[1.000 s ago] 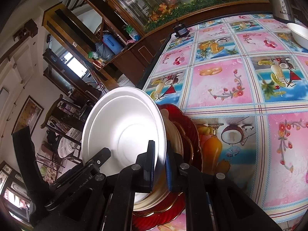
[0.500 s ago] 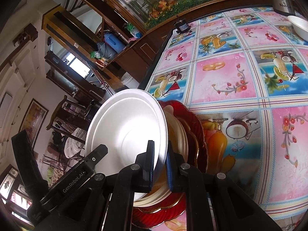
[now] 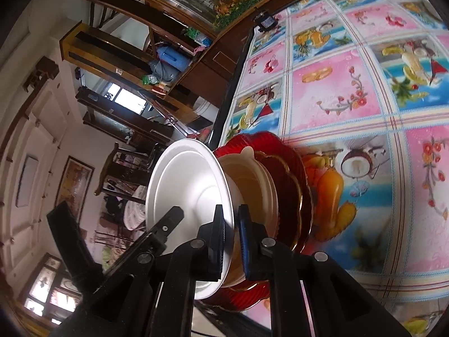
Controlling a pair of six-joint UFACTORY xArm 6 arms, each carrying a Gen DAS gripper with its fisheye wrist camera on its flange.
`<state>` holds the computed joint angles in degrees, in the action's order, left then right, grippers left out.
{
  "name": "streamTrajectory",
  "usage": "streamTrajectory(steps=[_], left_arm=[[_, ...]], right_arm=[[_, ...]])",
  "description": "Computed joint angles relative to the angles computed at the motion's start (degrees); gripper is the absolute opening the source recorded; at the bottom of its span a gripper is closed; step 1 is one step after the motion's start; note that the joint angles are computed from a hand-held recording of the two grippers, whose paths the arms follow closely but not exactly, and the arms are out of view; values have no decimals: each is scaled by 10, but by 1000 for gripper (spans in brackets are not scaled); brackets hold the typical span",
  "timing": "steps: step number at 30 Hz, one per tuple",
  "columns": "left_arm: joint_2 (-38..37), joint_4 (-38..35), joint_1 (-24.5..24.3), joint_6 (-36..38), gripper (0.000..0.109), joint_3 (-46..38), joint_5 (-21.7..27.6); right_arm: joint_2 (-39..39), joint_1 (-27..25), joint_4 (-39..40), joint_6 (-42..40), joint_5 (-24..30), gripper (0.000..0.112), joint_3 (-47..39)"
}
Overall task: Organize plates and bowls
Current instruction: 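Open both grippers to release the white bowl on the stack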
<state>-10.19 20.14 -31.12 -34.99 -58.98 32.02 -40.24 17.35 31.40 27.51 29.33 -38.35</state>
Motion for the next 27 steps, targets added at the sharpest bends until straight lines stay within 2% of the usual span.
streamTrajectory(steps=[6, 10, 13, 17, 27], left_arm=[[-7, -1, 0, 5, 49, 0, 6], [-18, 0, 10, 1, 49, 4, 1], [-21, 6, 19, -3, 56, 3, 2], [-17, -7, 29, -2, 56, 2, 1], [-6, -6, 24, 6, 56, -2, 11]], right_arm=[[-8, -24, 134, -56, 34, 13, 6], [-10, -30, 163, -55, 48, 13, 3], [-13, -28, 121, -18, 53, 13, -5], [-17, -23, -16, 68, 53, 14, -19], [5, -19, -30, 69, 54, 14, -24]])
